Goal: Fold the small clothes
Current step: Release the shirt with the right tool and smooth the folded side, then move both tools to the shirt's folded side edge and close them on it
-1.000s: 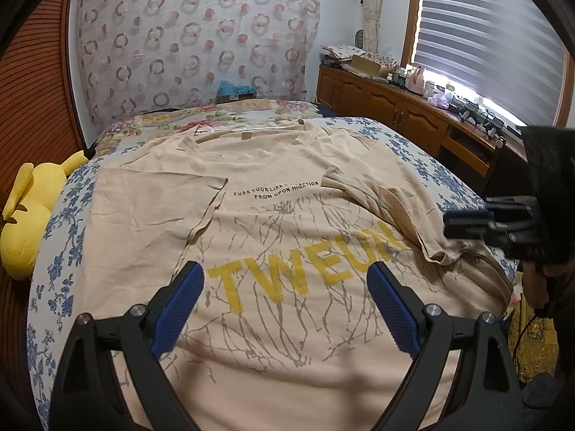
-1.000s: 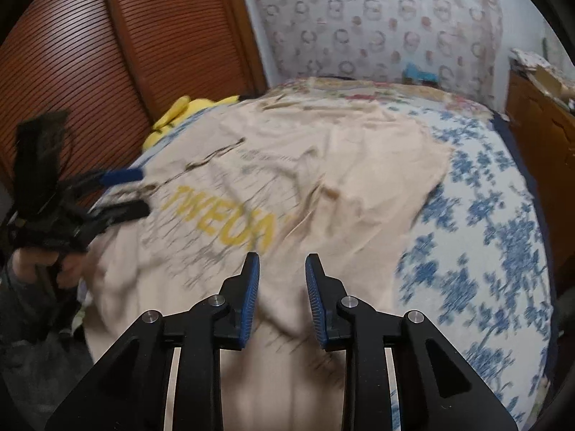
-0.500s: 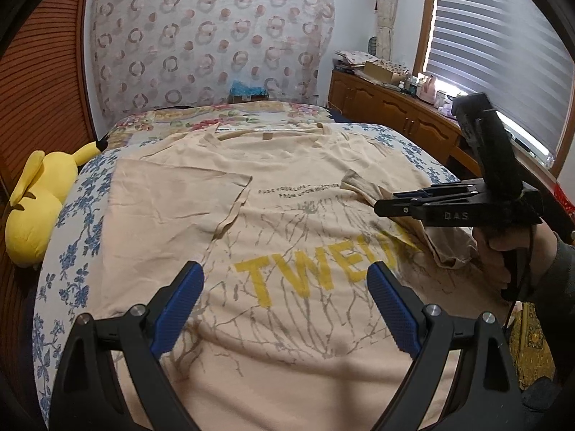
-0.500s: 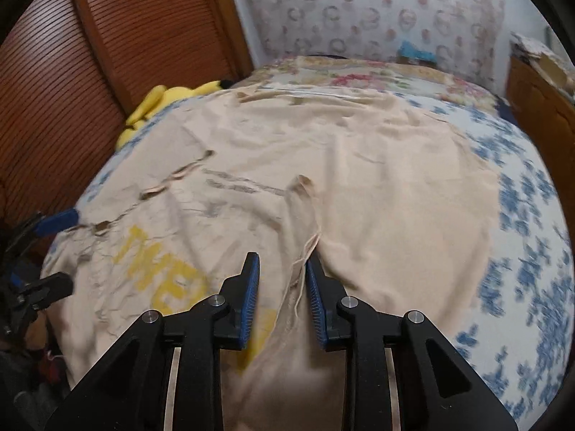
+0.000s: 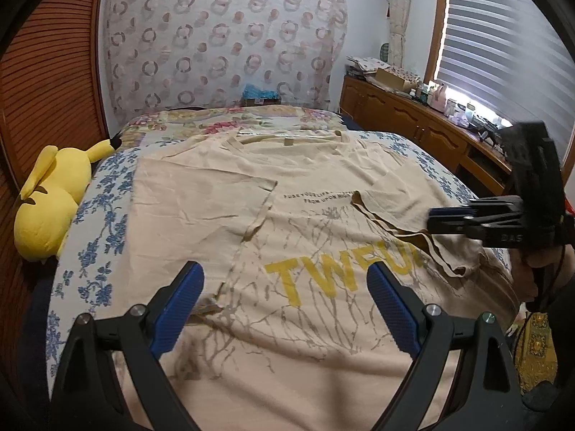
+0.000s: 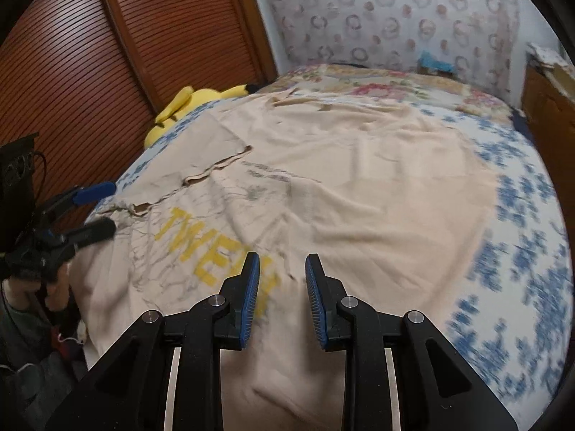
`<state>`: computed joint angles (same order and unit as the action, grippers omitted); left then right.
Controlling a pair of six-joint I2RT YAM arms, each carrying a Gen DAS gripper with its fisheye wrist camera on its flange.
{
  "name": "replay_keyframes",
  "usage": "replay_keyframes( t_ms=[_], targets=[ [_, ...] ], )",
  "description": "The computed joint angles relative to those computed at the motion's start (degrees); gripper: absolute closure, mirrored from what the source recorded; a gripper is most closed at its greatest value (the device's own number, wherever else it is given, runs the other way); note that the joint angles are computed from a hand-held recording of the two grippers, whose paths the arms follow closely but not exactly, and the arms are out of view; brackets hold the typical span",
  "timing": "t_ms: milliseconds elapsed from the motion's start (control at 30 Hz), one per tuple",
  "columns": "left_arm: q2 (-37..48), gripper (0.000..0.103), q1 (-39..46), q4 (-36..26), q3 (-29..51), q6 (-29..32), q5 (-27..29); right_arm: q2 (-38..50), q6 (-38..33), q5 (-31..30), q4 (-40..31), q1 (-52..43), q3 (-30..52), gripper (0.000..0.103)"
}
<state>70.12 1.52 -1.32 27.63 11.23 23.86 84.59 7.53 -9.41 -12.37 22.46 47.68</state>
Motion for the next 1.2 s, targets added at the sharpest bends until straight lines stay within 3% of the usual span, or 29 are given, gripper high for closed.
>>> replay_keyframes(
  t_ms=[133,267,533,867,1033,1200],
  targets=[
    [1.0,0.010,2.9,-0.3,1.5,1.3,0.5,-5.1,-1.6,1.8,-1.3,-2.8,-3.3,0.077],
    [4.7,0.010,6.6,-0.6,5.7,3.1,1.8,-4.7,-3.6,3.2,-3.1,-7.2,-2.0,0.061],
    [18.6,0.010,9.7,-3.1,20.5,8.1,0.2,4.2,-9.2,3.4,-4.4,-15.6,6.9,0.059],
    [35.4,0.010,10.2,-7.1,36.5,7.8,-2.2,17.6,-10.7,6.1,-3.4,-18.2,16.4,0.052],
    [42.9,0.010,10.2,-9.7,44.7,7.2,-3.4,19.7,-11.1,7.8,0.5,-17.6,16.1,0.041],
    [50.1,0.010,9.9,-13.2,53.1,8.0,-4.5,19.3,-10.4,7.3,0.4,-17.9,15.7,0.038]
  ],
)
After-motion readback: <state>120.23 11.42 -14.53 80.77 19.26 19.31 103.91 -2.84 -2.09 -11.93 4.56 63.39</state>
